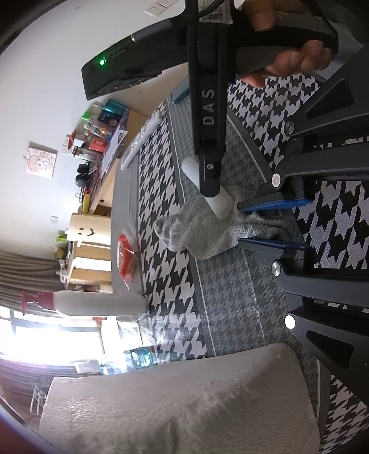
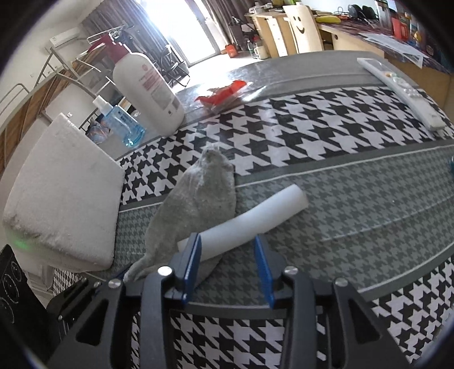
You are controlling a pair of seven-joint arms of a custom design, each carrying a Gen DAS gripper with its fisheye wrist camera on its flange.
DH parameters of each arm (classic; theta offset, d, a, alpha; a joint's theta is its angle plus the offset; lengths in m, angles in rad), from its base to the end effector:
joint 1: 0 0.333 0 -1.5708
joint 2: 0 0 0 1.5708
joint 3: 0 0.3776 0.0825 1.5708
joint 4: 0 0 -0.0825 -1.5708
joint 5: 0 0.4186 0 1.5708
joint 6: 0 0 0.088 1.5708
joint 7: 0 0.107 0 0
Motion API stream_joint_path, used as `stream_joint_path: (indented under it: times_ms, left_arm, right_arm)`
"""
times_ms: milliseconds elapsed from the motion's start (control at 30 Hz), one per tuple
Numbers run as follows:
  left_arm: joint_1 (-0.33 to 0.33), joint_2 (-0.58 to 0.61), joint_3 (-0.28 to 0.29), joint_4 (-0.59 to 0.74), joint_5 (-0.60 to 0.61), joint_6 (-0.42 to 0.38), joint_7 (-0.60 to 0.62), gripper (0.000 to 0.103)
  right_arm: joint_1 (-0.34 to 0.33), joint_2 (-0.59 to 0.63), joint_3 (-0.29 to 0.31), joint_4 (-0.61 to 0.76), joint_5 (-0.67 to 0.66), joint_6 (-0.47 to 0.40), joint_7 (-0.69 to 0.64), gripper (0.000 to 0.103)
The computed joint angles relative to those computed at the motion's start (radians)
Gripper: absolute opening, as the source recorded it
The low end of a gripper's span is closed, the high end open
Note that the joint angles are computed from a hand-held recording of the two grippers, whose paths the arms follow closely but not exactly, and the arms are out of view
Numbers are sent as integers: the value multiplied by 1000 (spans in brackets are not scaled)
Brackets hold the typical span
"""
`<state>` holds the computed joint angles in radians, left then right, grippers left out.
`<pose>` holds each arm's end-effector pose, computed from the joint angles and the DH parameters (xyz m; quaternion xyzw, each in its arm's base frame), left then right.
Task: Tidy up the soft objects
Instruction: 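Close the left tool on the grey sock while the right tool closes on the white roll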
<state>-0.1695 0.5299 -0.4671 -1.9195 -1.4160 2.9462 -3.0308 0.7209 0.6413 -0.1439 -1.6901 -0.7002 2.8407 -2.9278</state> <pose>0.5993 -0.3282 0.2790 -0.3299 0.8555 -0.3966 0.0456 0.6179 0.4652 0.2991 -0.4702 0.8241 -0.1122 0.2953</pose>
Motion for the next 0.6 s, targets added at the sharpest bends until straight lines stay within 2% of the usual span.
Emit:
stream_joint_path:
  times_ms: [67, 300, 333, 400, 600]
  left_arm:
    - [-2, 1, 4, 2, 5, 1, -12, 19]
    - [3, -2, 6, 1, -24, -4, 12, 19]
    - [2, -3, 7, 2, -27, -5, 13, 19]
    - [0, -3, 10, 2, -29, -6, 17, 19]
    - [-6, -7, 20, 1, -34, -9, 10, 19]
  right_arm:
    - [-5, 6, 6, 12, 5, -2, -13, 52]
    - [-19, 38, 32, 89, 32, -102, -104, 51]
    - [-20, 42, 35, 99, 35, -118, -116, 48]
    - [-16, 48, 33, 119, 33, -166, -132, 35]
    - [-17, 49, 28, 120, 4, -165, -132, 17]
